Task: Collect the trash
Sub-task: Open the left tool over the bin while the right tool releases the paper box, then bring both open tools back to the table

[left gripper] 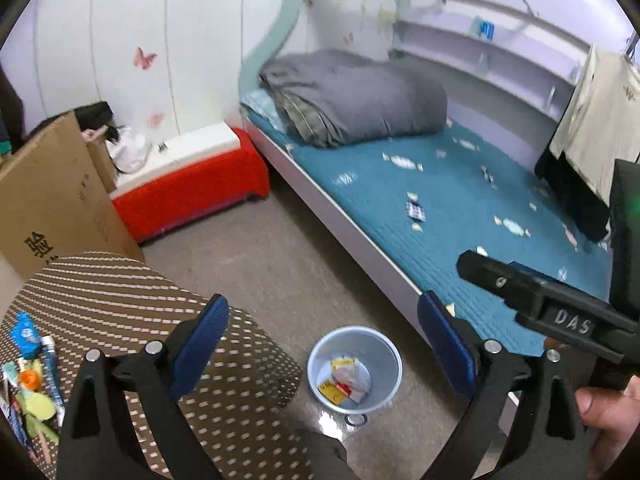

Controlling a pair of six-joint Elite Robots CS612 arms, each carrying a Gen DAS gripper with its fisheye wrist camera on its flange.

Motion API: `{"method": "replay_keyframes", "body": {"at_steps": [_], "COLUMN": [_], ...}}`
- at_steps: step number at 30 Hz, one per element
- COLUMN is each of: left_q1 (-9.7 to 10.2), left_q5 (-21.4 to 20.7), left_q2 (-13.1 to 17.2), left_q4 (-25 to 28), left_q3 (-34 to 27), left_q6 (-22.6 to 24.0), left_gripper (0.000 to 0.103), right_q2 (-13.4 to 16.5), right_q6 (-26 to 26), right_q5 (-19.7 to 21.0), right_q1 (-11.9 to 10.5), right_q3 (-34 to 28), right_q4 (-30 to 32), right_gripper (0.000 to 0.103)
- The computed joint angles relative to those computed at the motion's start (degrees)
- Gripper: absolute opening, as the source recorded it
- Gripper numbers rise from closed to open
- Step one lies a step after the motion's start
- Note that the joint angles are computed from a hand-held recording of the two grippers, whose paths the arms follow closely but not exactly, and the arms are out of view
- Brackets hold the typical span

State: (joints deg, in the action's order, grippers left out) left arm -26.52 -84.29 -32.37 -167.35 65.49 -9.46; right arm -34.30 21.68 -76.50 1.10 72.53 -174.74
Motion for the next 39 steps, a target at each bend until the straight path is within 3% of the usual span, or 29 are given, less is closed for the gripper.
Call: {"method": "replay_keyframes", "body": {"at_steps": [6,21,31,39], "left_q1": [0.6,3.09,6.18,9.87], "left_q5": [2.62,10.47,13.96,16.19], "left_q2": [-4.12,-11.13,-13.49,-13.27], "left_q4": [-8.37,-19.26,-21.94,-19.71], "left_q3": [7.08,20.46,28.01,31.11], "left_q6": [-1.93,-5.99,-9.81,-13.06], "left_gripper": [0.093,0.093,0.093,0.093], "right_q2": [-1.5,-2.4,-2.02,-1.14], "right_q6": [-3.79,-10.88,-17.3,-20.25], "right_q5": [0.27,1.75,2.17,2.85], "right_q1": [2.13,6.77,9.59,10.99], "right_q3": [0.1,-1.17,-1.51,-2.01], "right_q4": [-1.38,-0.48,3.09,7.09], "right_gripper": [0.097,0.097,0.097,0.097]}}
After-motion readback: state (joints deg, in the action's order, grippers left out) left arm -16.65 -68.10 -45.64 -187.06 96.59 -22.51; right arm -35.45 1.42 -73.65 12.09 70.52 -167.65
